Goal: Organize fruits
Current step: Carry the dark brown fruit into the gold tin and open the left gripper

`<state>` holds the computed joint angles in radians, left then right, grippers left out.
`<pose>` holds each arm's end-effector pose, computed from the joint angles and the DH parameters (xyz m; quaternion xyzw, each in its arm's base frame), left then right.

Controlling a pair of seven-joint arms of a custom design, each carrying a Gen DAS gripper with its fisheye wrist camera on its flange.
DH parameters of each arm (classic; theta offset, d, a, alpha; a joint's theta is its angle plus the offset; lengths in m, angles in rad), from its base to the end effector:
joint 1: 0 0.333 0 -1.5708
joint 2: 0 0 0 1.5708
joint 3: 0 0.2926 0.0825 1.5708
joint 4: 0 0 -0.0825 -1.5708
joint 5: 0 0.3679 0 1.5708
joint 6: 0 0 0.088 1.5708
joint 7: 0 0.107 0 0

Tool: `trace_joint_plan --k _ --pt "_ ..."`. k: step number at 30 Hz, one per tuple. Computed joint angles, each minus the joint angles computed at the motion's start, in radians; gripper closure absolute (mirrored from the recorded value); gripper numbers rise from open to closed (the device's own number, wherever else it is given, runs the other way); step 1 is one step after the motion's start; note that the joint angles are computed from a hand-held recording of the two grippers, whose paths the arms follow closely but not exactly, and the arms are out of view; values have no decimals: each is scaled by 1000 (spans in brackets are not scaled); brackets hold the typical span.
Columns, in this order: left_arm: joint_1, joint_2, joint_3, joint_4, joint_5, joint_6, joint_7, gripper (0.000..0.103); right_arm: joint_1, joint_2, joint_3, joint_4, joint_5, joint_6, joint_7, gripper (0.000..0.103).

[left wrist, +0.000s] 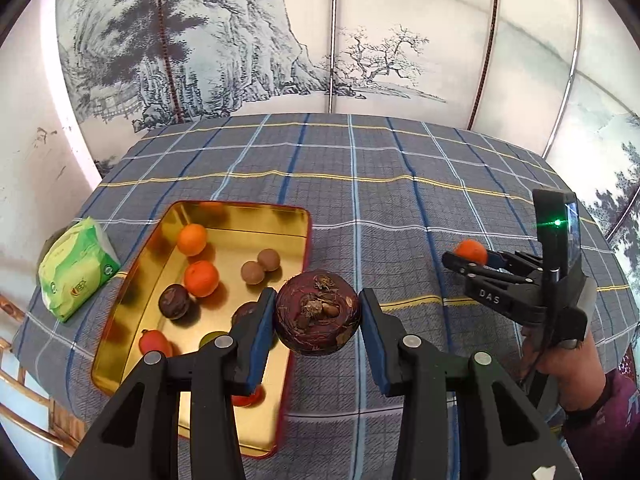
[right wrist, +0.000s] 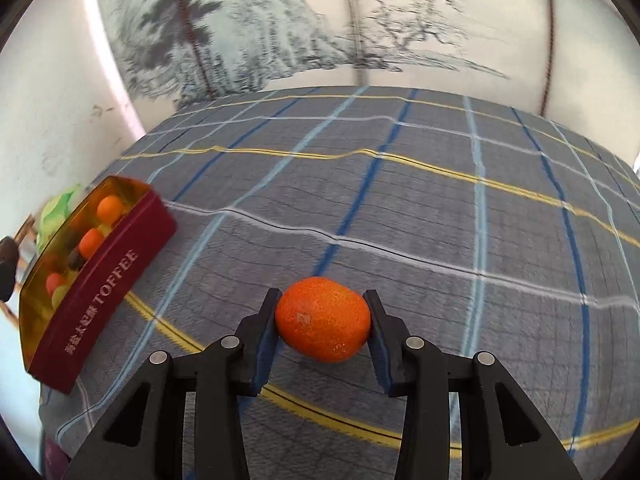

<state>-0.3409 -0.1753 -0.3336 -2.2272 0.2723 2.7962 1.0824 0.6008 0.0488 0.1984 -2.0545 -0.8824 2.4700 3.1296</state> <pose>0.4035 -0.3485 0.5117 -0.5034 0.7803 -0.3217 0.1850 0.4008 0.4130 0.4370 -0.6079 0.7082 -0.2299 0.2758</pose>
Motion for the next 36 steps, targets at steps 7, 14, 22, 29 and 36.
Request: trace_joint_plan --k 7,14,22,29,36 --pt "18 -35 0 -40 16 8 -23 66 11 15 3 14 12 -19 -2 61" --pt "37 -58 -1 -70 29 13 -45 66 12 14 -5 6 27 -3 2 61" --pt "50 -63 -5 -83 39 20 -59 66 11 21 -4 13 32 -9 -9 61" --pt "75 -75 -21 -99 85 35 -97 65 15 23 -6 17 34 -15 -11 61" --pt "83 -78 -17 -107 103 45 -108 66 16 25 -7 18 34 -17 -14 61"
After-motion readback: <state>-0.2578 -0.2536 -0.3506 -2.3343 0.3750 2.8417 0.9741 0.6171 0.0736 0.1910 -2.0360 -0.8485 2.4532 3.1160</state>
